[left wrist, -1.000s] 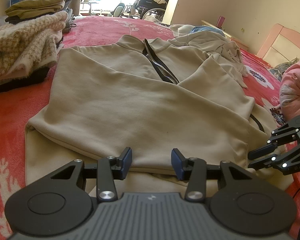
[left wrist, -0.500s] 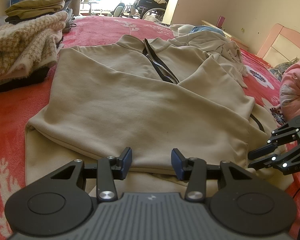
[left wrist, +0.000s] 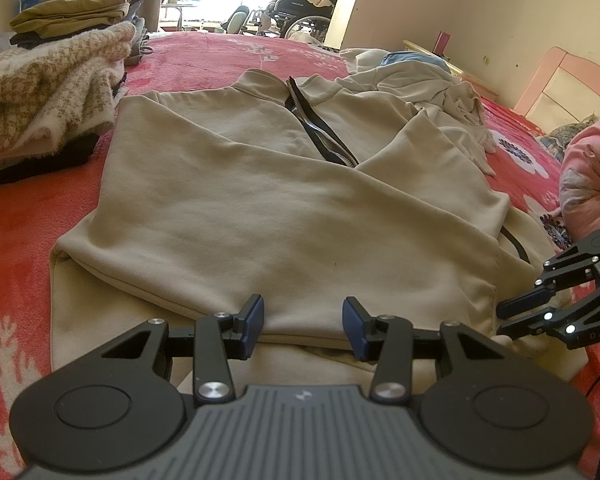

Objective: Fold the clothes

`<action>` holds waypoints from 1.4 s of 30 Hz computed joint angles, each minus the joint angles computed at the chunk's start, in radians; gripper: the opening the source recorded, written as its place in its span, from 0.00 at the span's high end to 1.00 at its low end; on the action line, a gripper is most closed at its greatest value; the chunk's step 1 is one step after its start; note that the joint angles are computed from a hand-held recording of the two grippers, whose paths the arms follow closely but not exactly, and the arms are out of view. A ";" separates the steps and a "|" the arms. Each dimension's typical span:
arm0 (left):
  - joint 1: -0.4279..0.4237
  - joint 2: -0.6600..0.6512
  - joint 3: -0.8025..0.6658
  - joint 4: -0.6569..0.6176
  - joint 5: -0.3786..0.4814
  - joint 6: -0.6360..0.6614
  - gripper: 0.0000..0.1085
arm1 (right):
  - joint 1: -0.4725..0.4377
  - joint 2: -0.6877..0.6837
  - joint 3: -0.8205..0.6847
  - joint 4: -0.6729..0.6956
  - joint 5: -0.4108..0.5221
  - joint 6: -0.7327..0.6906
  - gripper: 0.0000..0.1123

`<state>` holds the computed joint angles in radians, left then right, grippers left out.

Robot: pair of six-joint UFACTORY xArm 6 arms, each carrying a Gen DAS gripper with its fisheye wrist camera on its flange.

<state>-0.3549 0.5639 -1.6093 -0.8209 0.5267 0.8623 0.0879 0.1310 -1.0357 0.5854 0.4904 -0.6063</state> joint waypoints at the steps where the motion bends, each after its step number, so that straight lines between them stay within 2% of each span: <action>1: 0.000 0.001 -0.001 0.000 0.000 0.001 0.59 | -0.001 0.000 0.000 0.002 0.001 -0.004 0.81; 42: -0.009 -0.004 0.014 0.001 -0.025 0.031 0.56 | 0.001 -0.004 0.001 0.003 -0.003 0.001 0.81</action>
<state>-0.3642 0.5597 -1.5951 -0.8197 0.5019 0.8933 0.0885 0.1270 -1.0345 0.5879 0.4872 -0.6052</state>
